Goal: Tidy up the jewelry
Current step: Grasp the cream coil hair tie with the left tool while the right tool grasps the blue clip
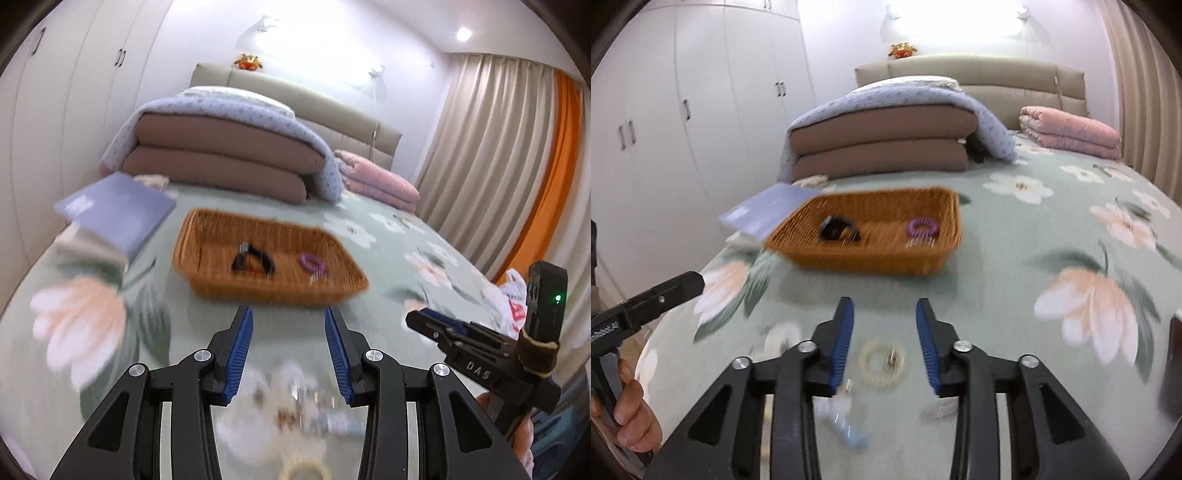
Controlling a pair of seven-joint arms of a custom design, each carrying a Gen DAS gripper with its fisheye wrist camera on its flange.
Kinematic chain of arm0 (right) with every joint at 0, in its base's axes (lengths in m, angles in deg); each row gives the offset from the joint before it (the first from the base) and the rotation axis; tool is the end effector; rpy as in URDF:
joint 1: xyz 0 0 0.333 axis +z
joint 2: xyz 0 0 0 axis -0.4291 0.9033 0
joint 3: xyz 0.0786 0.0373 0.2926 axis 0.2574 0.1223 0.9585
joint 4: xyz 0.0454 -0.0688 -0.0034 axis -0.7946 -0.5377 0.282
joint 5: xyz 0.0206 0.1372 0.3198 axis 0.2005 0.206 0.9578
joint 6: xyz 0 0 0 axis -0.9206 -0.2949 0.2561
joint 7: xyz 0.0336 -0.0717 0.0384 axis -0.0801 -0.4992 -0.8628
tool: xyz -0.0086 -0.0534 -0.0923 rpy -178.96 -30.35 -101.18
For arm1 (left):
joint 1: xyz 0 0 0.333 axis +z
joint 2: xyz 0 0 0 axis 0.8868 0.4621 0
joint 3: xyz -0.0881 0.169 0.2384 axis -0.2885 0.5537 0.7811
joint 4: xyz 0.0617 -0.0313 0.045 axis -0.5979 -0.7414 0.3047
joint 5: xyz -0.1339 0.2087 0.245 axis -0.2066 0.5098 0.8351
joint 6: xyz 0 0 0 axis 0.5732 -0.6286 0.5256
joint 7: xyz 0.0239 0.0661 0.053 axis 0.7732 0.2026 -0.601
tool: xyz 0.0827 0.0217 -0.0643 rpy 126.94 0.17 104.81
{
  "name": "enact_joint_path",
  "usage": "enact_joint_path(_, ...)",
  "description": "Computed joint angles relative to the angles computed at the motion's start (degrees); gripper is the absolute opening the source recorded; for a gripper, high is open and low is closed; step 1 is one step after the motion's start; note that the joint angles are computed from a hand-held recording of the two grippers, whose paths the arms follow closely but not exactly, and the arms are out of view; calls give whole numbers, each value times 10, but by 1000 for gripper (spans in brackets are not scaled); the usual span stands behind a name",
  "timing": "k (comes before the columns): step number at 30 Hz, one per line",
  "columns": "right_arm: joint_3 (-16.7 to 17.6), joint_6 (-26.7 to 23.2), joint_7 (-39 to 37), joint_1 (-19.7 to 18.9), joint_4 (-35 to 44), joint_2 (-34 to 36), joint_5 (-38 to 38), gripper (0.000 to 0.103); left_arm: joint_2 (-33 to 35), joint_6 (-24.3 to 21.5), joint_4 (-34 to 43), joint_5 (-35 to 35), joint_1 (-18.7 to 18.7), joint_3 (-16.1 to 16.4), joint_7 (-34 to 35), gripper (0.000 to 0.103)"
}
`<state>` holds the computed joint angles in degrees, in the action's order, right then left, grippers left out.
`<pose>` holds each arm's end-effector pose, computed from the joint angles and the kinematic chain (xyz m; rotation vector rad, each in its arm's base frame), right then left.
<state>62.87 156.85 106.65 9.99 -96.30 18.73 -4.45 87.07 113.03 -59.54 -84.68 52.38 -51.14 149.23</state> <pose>0.6442 0.2781 0.4097 -1.5597 1.6802 -0.6230 0.7072 -0.2814 0.4405 -1.5070 2.0161 -1.3837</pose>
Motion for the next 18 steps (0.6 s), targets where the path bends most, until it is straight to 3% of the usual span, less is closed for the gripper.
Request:
enact_joint_path(3, 25, 24, -24, -4, -40, -4, -1, 40, -65, 52, -140, -27, 9, 8, 5, 42)
enact_joint_path(5, 31, 35, -40, 3, -66, -9, 3, 40, -77, 71, -186, -4, 20, 3, -17, 42)
enact_joint_path(8, -6, 43, -46, 44, -87, -6, 4, 40, -83, 89, -235, 7, 32, -8, -21, 42)
enact_joint_path(13, 10, 24, -76, 38, -74, 9, 31, 40, -66, 80, -243, 31, 34, -11, -32, 42)
enact_joint_path(18, 22, 1, -91, 30, -50, 22, 34, 40, -47, 39, -208, 50, -6, 32, -59, 42)
